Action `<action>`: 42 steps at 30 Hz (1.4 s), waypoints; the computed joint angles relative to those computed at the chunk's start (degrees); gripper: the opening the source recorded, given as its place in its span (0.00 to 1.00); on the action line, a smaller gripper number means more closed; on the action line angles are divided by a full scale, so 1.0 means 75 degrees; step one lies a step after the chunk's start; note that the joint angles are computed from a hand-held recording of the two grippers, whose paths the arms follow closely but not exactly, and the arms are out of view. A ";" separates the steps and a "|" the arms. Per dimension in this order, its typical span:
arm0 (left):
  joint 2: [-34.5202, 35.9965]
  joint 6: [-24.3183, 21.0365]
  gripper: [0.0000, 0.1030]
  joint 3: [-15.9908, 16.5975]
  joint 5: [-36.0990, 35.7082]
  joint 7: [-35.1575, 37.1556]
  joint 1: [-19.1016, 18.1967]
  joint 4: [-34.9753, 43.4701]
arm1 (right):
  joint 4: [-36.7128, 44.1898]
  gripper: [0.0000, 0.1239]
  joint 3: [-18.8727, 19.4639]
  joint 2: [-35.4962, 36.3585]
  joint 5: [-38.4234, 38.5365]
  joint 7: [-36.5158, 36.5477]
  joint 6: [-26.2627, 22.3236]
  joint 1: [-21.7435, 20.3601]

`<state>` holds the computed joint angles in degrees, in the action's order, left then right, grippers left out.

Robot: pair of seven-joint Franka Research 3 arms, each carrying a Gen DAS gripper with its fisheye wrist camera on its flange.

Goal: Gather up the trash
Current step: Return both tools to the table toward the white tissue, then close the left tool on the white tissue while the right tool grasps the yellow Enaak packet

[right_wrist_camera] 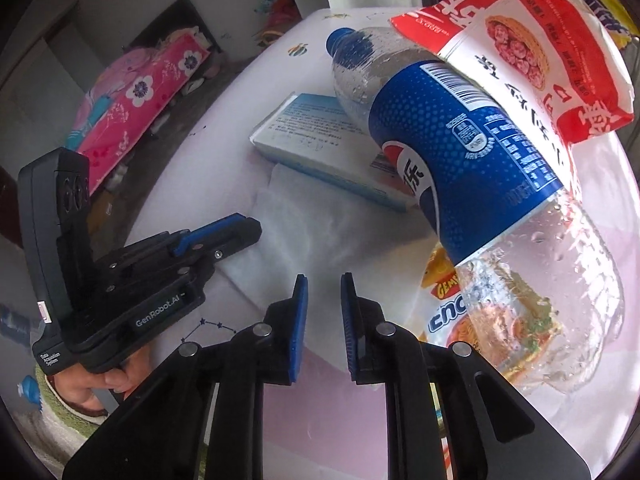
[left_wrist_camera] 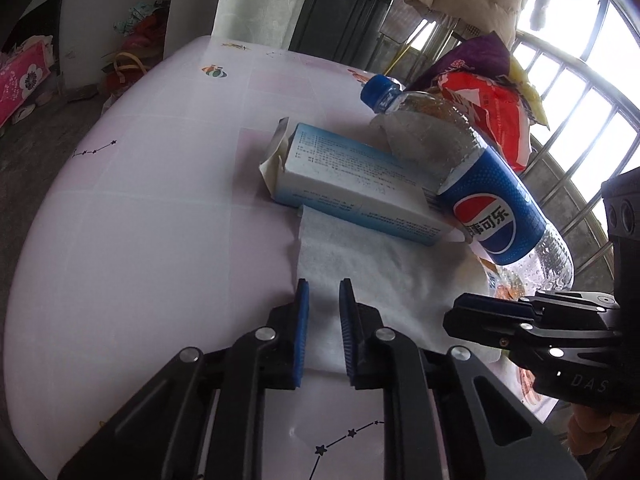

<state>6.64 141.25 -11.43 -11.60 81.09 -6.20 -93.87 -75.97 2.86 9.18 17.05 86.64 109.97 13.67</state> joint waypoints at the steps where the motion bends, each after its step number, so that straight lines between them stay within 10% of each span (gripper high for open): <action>1: -0.0016 -0.0024 0.12 -0.0001 -0.0011 0.0000 0.0004 -0.0012 | 0.0074 0.12 0.0002 0.0063 -0.0013 0.0028 -0.0120 0.0005; 26: -0.0980 0.0185 0.11 0.0377 -0.0961 0.0374 0.0033 -0.1199 | -0.0254 0.11 0.0059 -0.0312 0.2179 -0.0134 -0.1511 -0.0214; 34: -0.1610 0.0613 0.11 0.0540 -0.1237 0.0281 0.0044 -0.1820 | 0.0012 0.19 -0.0035 -0.0349 0.1375 -0.0129 -0.0618 -0.0207; 42: -0.2226 -0.1075 0.24 0.0876 -0.2137 0.0854 -0.0159 -0.2050 | -0.0575 0.19 -0.0040 -0.0588 0.0897 0.0005 -0.0620 -0.0181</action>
<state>-10.06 133.19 -4.86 -27.62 87.50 -7.39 -109.25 -80.27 2.56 4.76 23.77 86.68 105.32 12.31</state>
